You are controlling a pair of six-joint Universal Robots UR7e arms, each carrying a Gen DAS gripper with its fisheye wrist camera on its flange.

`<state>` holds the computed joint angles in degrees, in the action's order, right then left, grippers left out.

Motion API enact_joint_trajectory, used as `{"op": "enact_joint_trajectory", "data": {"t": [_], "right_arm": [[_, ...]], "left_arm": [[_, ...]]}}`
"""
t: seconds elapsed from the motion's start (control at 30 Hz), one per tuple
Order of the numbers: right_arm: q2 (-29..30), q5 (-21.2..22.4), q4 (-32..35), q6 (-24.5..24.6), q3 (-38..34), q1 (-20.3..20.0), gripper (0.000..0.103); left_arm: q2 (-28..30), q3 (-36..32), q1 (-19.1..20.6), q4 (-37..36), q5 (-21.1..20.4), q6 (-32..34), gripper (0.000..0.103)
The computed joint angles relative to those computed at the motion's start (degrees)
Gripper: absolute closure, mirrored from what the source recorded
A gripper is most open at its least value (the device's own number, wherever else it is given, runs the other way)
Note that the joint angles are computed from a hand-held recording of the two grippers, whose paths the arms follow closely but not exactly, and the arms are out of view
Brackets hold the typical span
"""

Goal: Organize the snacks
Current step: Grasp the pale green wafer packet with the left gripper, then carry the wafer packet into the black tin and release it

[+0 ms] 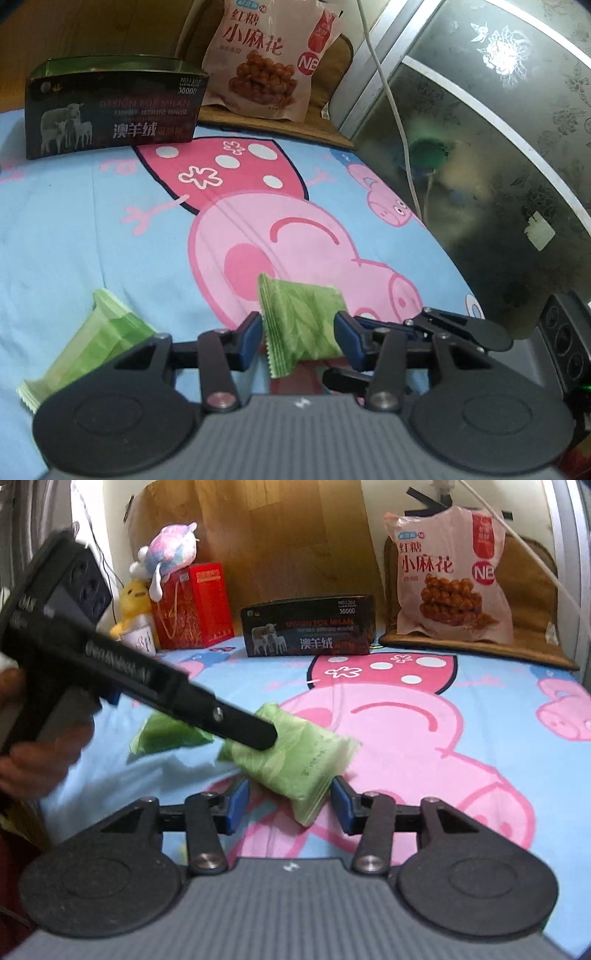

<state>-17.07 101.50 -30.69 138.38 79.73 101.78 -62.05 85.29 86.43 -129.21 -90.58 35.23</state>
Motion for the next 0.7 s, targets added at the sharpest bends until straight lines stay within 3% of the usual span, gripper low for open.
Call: {"op": "enact_joint_trajectory", "data": {"t": [0.13,0.27,0.37,0.5,0.7], "right_arm": [[1.0,1.0,1.3,-3.1,-1.8,0.1,0.051],[1.9,4.0,-0.1,-6.6,-2.9,1.1,0.065],[1.3,2.2,0.7,-4.7,-3.1,0.8,0.068],[1.4,0.1,-0.1,-6.0,-5.1,1.4,0.068],[4.2,-4.7,6.0,-7.4,-17.2,1.6,0.068]], "left_arm": [[0.9,-0.3,0.0,0.9,0.9,0.5,0.065],[0.7,-0.5,0.0,1.4,0.4,2.4,0.067],[0.7,-1.7,0.0,1.1,-0.9,2.5,0.067],[1.6,-4.3,-0.1,-1.1,-2.9,3.1,0.067],[8.2,-15.0,-1.1,-5.0,-3.9,1.0,0.067]]}}
